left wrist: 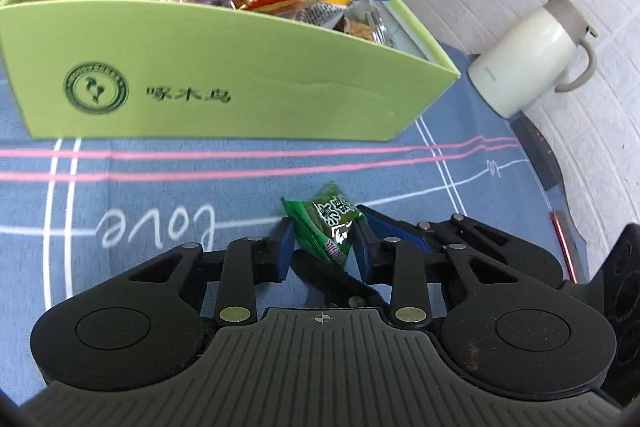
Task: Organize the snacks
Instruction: 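Carry the green candy into the green box and release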
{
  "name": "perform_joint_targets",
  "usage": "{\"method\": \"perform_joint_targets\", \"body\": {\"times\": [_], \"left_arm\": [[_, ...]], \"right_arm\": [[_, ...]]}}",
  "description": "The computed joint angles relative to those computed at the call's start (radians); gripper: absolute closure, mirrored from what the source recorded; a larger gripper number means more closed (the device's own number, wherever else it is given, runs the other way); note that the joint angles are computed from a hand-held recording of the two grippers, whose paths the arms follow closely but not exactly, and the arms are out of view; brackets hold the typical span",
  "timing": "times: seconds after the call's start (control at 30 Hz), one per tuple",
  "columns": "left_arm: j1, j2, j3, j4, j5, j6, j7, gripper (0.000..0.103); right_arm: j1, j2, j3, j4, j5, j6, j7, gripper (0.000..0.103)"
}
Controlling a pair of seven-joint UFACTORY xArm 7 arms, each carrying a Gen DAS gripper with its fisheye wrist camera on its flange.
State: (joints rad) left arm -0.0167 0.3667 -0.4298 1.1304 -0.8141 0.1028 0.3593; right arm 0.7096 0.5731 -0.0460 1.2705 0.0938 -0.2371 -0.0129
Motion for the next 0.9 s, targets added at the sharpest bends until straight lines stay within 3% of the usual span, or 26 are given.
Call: {"method": "perform_joint_targets", "body": {"times": [0.07,0.2,0.37,0.43,0.5,0.63,0.8,0.9], "left_arm": [[0.02,-0.024,-0.029,-0.025,-0.035,-0.01,0.023,0.095],[0.083,-0.075,-0.105,-0.054,-0.209,-0.015,0.17,0.095],[0.073,-0.148,-0.103,-0.049,-0.346,-0.014,0.294,0.095],[0.055,-0.156,-0.078,-0.017,-0.351,-0.009,0.31,0.095],[0.011,-0.139,-0.02,0.038,-0.272,-0.009,0.253,0.095],[-0.102,-0.042,0.143,0.198,-0.039,0.011,0.038,0.094],[-0.161,0.145,0.277,0.463,0.218,0.119,-0.213,0.094],[-0.172,0.257,0.321,0.618,0.322,0.202,-0.314,0.094]], "right_arm": [[0.014,-0.019,-0.006,-0.037,0.014,-0.039,0.004,0.058],[0.054,-0.061,-0.033,-0.084,0.064,-0.083,-0.033,0.058],[0.113,-0.101,-0.081,-0.081,0.15,-0.122,-0.14,0.057],[0.107,-0.095,-0.085,-0.038,0.166,-0.121,-0.18,0.057],[0.065,-0.07,-0.063,0.041,0.16,-0.097,-0.205,0.057],[-0.099,0.054,0.055,0.3,0.053,0.022,-0.173,0.057],[-0.187,0.294,0.122,0.707,-0.045,0.219,-0.14,0.057],[-0.211,0.444,0.159,0.964,-0.082,0.375,-0.136,0.057]]}}
